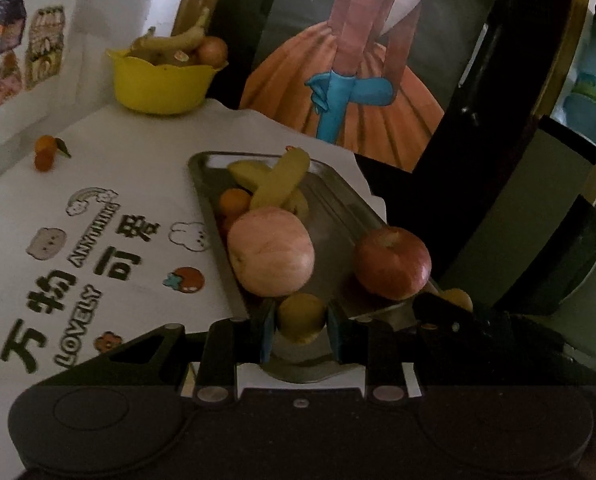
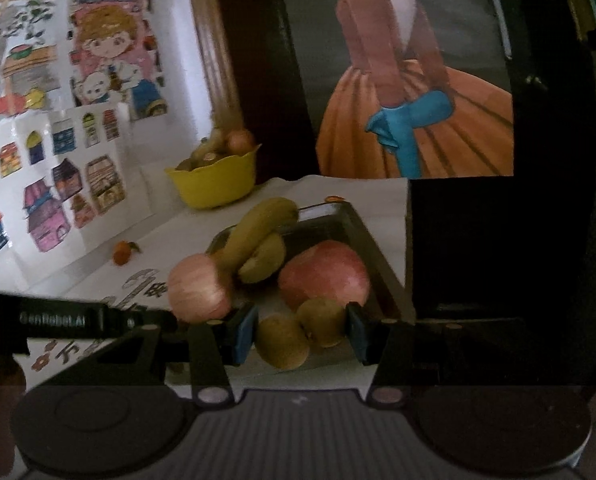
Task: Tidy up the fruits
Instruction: 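Carry both kiwis over the metal tray and lower them in, then open both grippers and withdraw them from the tray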
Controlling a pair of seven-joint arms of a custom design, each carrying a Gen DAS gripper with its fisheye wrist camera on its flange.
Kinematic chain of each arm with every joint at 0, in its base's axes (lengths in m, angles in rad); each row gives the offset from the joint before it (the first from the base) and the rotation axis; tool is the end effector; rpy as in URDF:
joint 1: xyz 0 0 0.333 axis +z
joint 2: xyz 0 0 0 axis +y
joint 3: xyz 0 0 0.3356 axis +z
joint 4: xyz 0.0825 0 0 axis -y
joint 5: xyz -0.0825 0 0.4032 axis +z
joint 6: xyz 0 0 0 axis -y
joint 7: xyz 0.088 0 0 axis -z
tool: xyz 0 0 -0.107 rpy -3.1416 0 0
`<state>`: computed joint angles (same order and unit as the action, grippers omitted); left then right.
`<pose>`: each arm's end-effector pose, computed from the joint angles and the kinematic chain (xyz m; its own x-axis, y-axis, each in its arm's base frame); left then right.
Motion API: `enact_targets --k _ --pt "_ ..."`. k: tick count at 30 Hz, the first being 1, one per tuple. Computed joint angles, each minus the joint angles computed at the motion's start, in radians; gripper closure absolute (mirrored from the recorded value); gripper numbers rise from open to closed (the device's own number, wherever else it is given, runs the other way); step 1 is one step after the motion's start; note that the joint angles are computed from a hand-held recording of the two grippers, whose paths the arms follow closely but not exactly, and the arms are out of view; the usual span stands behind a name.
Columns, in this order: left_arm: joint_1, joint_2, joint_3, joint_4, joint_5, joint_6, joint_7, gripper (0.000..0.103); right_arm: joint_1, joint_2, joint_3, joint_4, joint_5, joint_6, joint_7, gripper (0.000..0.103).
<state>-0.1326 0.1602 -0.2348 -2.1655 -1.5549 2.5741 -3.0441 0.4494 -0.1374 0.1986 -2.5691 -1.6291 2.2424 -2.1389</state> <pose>0.5531 -0.1928 0.3428 -0.7307 -0.6058 0.3148 -0.5728 0.2930 -0.7656 0.3774 0.2480 0.3226 -0.4831 -0.8516 -0.2035 -0.2844 0.3724 -0.8834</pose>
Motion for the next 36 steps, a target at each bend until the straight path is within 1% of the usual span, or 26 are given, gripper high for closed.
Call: enact_targets --k 9,18,24,36 --pt "-0.016 0.026 -0.013 0.013 -0.038 0.038 0.054 0.074 -0.018 0.029 -0.021 0.010 -0.039 0.031 0.051 0.050" --pt "-0.017 0.051 -0.018 0.034 -0.020 0.055 0.029 0.074 -0.028 0.058 -0.033 0.027 -0.061 0.047 0.110 0.050" --pt "-0.014 0.057 -0.024 0.038 -0.019 0.063 0.026 0.074 -0.026 0.076 -0.036 0.044 -0.045 0.043 0.109 0.050" --pt "-0.012 0.068 -0.029 0.046 -0.006 0.071 0.005 0.074 -0.030 0.082 -0.042 0.053 -0.038 0.066 0.090 0.047"
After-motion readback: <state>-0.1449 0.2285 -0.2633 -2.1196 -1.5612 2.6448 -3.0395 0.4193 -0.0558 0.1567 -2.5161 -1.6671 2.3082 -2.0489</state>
